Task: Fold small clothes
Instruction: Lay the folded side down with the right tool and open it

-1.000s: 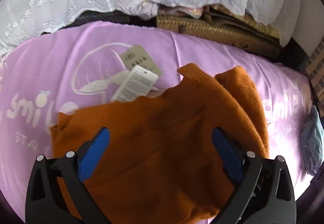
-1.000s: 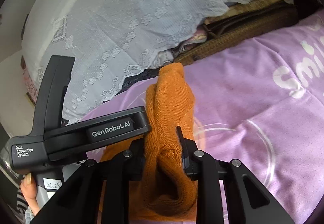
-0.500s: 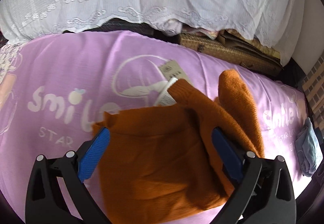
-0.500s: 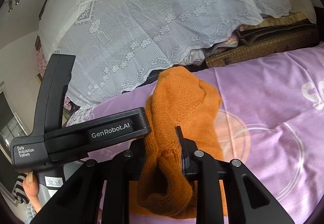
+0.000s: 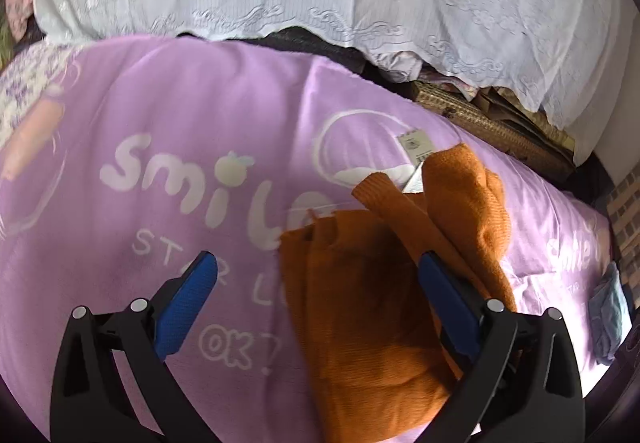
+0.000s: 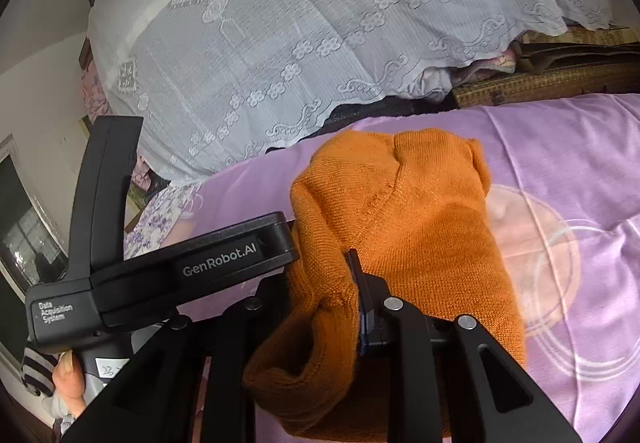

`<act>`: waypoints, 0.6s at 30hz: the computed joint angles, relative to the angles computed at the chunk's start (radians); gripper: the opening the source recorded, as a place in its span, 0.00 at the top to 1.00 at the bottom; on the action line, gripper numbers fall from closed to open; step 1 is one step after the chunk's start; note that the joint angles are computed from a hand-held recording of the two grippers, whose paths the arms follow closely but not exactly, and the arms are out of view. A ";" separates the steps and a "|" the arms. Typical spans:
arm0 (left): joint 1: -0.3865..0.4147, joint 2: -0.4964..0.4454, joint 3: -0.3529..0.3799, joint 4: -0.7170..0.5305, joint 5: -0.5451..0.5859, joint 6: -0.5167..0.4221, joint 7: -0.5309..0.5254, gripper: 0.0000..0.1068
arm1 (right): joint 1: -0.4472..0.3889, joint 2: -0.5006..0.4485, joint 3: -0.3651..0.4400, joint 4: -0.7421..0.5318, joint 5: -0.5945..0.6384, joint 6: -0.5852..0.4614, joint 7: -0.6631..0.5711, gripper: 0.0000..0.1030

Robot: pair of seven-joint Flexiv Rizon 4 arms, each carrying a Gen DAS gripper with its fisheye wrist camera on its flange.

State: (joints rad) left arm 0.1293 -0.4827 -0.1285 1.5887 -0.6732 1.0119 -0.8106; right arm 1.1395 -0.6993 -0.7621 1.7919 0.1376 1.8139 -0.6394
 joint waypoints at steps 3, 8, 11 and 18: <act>0.017 -0.035 -0.010 -0.010 -0.024 -0.003 0.007 0.07 | -0.009 -0.003 0.015 -0.005 -0.009 -0.007 -0.003 0.76; 0.038 -0.072 -0.012 -0.031 -0.042 -0.055 -0.013 0.08 | -0.024 -0.008 0.026 -0.003 -0.029 -0.023 0.015 0.77; 0.037 -0.077 0.004 -0.038 -0.028 -0.041 -0.041 0.08 | 0.001 -0.017 -0.009 0.007 -0.021 -0.010 0.023 0.77; 0.143 -0.088 -0.071 -0.088 -0.183 -0.329 -0.025 0.08 | -0.049 0.005 0.071 -0.013 -0.007 0.019 -0.023 0.77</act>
State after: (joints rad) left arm 0.2727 -0.5709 -0.1991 1.5007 -0.8566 0.6830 -0.8357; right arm 1.0906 -0.6940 -0.6907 1.7794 0.1302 1.8325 -0.6620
